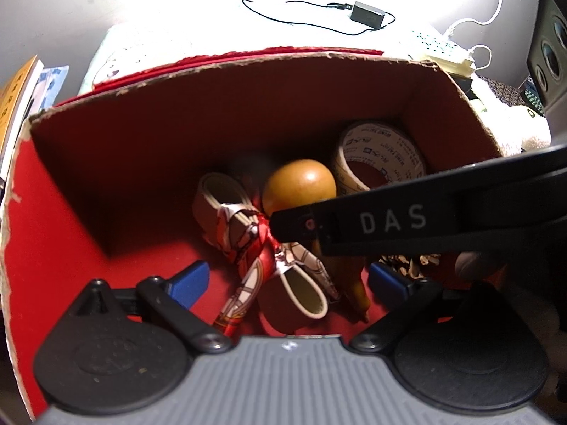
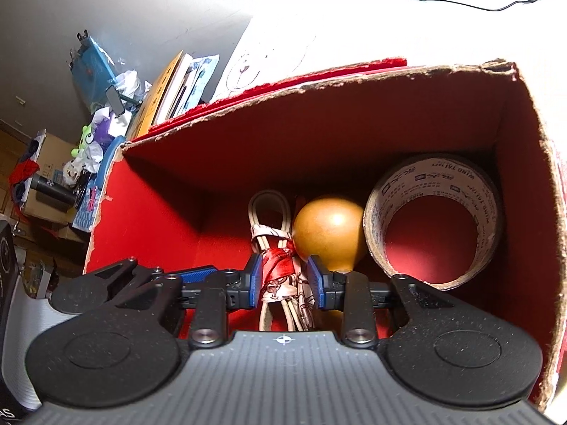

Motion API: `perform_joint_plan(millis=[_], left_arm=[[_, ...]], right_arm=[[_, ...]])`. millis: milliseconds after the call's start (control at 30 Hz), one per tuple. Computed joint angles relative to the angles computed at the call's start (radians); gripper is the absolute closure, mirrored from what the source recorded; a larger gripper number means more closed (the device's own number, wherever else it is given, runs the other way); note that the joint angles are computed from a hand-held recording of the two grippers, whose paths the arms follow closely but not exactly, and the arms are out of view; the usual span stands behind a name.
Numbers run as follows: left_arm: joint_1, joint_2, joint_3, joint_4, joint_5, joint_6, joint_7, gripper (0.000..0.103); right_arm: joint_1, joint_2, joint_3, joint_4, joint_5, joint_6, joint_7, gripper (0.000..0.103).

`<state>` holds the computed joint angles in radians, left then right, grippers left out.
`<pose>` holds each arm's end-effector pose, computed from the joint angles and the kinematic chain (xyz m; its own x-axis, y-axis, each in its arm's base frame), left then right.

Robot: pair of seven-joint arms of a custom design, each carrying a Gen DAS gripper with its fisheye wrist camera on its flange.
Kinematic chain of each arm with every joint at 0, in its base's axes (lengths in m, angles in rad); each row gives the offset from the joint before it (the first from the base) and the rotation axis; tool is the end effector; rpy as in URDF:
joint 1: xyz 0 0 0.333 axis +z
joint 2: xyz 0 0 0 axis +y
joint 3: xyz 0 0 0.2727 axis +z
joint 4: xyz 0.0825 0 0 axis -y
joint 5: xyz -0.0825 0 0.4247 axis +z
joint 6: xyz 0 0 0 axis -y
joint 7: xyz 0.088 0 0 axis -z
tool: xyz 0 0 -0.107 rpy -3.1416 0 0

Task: Organize objects
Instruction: 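Lower the strap item beside the gourd toy and open the right gripper, then withdraw the open right gripper up from the red box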

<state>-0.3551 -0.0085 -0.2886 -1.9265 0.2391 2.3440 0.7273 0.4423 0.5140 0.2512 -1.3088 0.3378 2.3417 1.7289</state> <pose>0.5076 -0.3768 0.4786 0.0352 -0.9889 0.1446 -0.8979 -0.0948 -0.4299 0.6108 0.4620 0.4655 0.3501 -0.7931 -0.4984 -0.9149 -0.1753 -0.3637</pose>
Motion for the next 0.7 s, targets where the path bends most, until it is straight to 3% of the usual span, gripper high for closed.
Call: perform_joint_plan(millis=[200, 367, 700], left_arm=[[-0.002, 0.005, 0.000, 0.009, 0.013, -0.016, -0.006, 0.006], [-0.010, 0.015, -0.002, 0.034, 0.057, -0.057, -0.043, 0.007], [-0.023, 0.005, -0.014, 0.058, 0.141, -0.133, -0.136, 0.007]], right_arm=[[0.010, -0.010, -0.009, -0.017, -0.022, 0.031, 0.019, 0.071], [0.016, -0.059, -0.014, -0.098, -0.052, 0.130, 0.033, 0.071], [0.049, -0.167, -0.051, -0.251, -0.232, 0.274, 0.142, 0.071]])
